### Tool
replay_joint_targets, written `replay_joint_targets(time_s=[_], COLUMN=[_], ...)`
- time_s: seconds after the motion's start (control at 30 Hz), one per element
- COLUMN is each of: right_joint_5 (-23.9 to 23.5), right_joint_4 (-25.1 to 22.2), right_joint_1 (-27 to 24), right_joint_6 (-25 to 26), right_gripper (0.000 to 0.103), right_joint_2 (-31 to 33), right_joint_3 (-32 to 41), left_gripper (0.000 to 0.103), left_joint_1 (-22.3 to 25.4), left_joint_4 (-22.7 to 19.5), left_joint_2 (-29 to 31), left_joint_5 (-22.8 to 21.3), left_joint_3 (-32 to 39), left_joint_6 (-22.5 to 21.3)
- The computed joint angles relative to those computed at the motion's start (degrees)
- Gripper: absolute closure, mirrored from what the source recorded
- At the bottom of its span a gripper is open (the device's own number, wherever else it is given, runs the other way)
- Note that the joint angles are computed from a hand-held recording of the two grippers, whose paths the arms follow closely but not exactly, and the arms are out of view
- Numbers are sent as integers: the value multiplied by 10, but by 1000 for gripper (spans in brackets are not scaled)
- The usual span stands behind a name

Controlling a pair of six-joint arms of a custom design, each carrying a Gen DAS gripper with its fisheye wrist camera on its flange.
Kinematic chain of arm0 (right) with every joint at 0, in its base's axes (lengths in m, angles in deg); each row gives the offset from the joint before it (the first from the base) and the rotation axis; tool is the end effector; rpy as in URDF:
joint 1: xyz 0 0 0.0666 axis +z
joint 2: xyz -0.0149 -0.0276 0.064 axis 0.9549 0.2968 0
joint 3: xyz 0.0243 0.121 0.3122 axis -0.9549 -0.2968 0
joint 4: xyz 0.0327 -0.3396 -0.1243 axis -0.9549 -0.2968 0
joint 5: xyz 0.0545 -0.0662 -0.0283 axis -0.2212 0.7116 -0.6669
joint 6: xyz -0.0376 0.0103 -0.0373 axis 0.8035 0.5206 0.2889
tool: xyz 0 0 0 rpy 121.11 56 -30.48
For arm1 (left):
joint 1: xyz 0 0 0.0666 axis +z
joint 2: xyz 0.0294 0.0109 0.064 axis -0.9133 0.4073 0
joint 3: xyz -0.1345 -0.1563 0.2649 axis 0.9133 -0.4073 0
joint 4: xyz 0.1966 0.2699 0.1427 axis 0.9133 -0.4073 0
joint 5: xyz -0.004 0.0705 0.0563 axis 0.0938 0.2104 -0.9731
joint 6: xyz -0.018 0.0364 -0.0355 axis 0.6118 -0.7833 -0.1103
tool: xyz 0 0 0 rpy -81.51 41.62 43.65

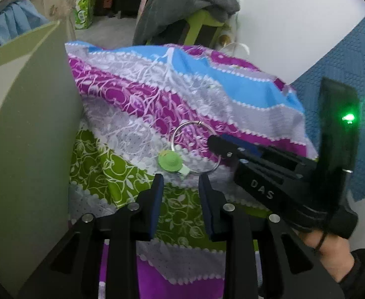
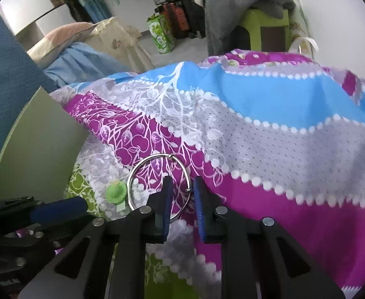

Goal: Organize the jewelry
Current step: 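Move the right gripper to the large silver hoop while the left gripper reaches the green disc, then grasp the silver hoop with the right gripper while the left gripper grasps the green round disc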

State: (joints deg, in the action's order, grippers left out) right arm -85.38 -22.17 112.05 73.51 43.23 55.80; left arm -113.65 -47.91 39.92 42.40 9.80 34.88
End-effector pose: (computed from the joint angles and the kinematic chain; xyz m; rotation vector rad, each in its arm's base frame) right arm 0.4321 0.3676 0.2923 -0.9561 2.4732 0.6685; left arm 0.3047 -0.3181 0.3226 -0.6308 2.5476 -0.2839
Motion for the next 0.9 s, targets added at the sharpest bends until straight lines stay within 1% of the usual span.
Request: replay_joint_targets(time_s=[0.03,0.1,0.17,0.2,0.27,0.3,0.33,0.43,0.5,0.73,0.8,0.9], right_joint_5=[9,35,40,37,42,45,42,34,41,51,45,41], right_joint_4=[0,-2,-13,-18,-21,-20,-20,-17,-16,-42,-50,-60], right_joint_1=[2,9,9,7,5,3,-1,-9,-13,-22,-25,-27], right_joint_6=[9,37,59,57,51,48,43,29,19,-7,-16,-28], right_gripper=[93,97,98,99,99,99,99,99,99,99,99,99], right_joint_2=[0,-2,1,2,0,-2,-4,-13,-24,-48,-59,-78], right_joint_3=[1,-1,5,7,6,4,3,-5,-14,-34,-46,-66], left_gripper=[73,73,73,73,69,61,57,56,56,56,57,57], left_joint_1=[2,3,7,11,16,17,17,18,17,19,22,25], left_joint_4=[3,2,1,2,1,3,9,5,6,37,30,20], left_joint_2=[0,-1,2,2,6,6,4,10,15,9,17,32], left_joint_5=[1,-2,4,11,21,22,22,24,20,2,3,-7], left_joint_3=[-3,-6,-7,-9,-10,-11,-14,-8,-2,-15,-8,7], left_joint_6=[2,5,6,4,1,1,-2,-18,-31,-31,-37,-49])
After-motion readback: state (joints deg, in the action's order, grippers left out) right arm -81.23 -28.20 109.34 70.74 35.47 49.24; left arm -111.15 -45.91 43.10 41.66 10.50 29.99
